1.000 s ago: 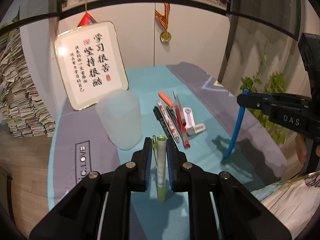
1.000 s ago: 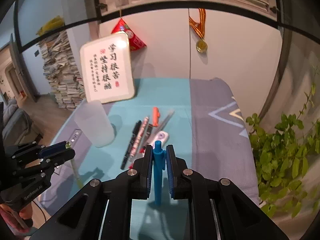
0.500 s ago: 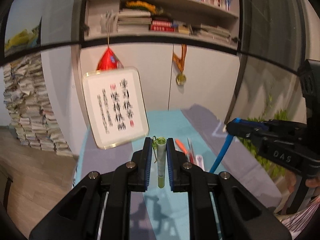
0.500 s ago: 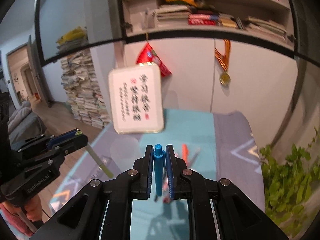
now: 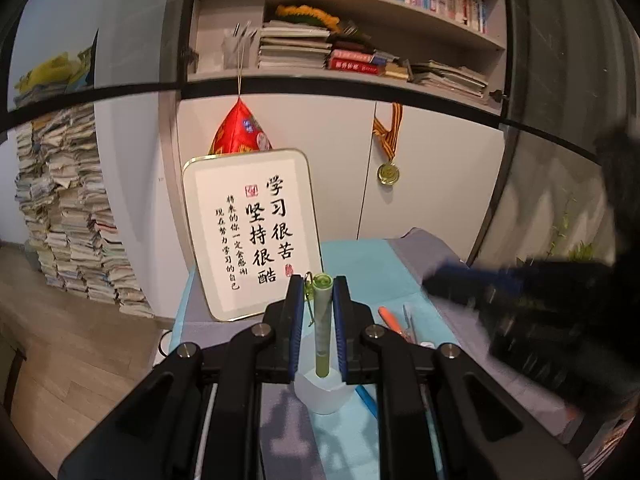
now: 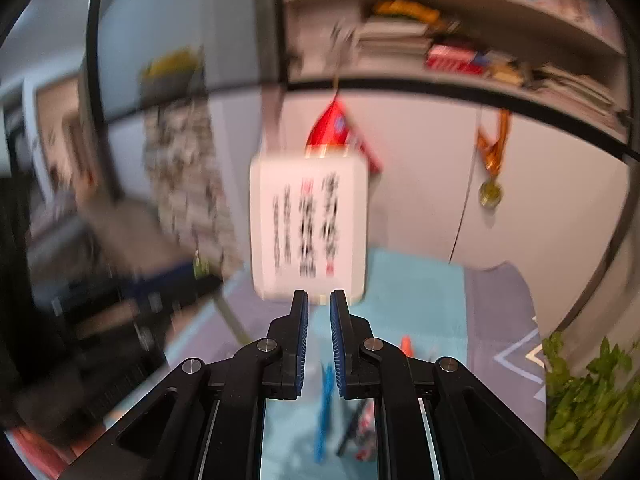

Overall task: Organize stationery
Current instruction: 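Lift the green pen with the left gripper and drop it into the frosted cup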

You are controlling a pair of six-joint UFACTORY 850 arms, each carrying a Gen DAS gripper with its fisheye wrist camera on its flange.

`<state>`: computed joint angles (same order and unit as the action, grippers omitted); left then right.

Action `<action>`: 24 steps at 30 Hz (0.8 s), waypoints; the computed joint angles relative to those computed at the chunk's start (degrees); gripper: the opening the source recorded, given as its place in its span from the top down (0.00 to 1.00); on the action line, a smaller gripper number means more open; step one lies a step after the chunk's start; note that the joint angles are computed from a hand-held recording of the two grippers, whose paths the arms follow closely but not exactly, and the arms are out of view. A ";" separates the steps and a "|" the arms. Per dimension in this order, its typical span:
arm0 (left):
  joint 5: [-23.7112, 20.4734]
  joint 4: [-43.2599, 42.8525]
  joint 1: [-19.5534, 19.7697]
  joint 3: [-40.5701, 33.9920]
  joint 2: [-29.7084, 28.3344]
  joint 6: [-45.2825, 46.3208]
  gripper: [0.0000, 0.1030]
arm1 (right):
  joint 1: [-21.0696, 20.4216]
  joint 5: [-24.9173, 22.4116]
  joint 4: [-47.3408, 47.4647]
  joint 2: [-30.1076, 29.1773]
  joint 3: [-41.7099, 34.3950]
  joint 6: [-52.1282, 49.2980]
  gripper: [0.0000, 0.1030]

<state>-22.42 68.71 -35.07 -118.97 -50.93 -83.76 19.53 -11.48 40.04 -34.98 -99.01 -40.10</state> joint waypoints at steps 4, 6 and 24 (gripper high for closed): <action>0.62 -6.22 0.90 -2.75 -2.09 5.47 0.88 | -1.59 -12.62 -7.14 -7.29 -7.16 8.11 0.88; 0.18 -8.83 1.09 -4.06 -3.20 8.49 0.88 | -2.16 -17.14 -10.32 -10.33 -9.82 11.88 0.88; -1.91 -30.92 2.16 -10.84 -9.61 30.03 0.88 | -0.07 -28.45 -26.18 -20.04 -18.25 20.81 0.86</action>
<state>-24.33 37.79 -32.91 -129.81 -60.54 -53.73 19.46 -39.93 13.86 -55.02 -117.26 -19.30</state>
